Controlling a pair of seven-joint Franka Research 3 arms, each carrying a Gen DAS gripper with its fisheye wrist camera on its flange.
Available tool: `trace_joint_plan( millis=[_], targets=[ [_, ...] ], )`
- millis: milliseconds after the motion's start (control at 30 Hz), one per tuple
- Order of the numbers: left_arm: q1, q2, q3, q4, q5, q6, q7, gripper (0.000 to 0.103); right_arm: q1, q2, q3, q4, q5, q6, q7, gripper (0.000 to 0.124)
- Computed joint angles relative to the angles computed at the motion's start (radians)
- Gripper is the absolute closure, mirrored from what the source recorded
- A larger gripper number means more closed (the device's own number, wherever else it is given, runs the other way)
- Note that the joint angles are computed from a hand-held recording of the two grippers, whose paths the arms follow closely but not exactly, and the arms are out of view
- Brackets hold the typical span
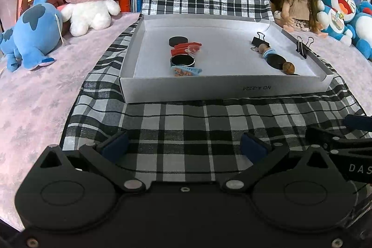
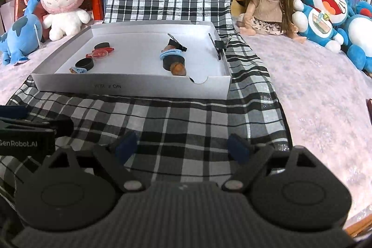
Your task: Organize rigid objects
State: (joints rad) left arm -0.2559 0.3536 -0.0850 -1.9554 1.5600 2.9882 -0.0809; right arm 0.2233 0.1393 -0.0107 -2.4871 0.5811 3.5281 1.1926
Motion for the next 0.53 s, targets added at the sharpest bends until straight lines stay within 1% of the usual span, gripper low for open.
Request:
trace_joint_plan(
  millis=[267,367,467,533],
  targets=[
    [-0.001,0.000,-0.002,0.002,0.018,-0.006,-0.019,0.000,-0.001,0.002,0.001,0.000,-0.003,0.002,0.006,0.031],
    [-0.001,0.004,-0.004,0.009,0.024,-0.013,-0.023,0.000,0.001,0.006,0.000,0.002,0.002,0.004,0.008,0.029],
    [0.002,0.008,-0.004,0.015,0.015,-0.012,-0.019,0.000,-0.014,0.012,0.006,0.005,-0.031,0.007,0.030,0.027],
    [0.001,0.010,-0.001,0.018,0.027,-0.010,-0.028,0.000,-0.006,0.011,0.001,0.005,-0.021,0.006,0.021,0.027]
  ],
)
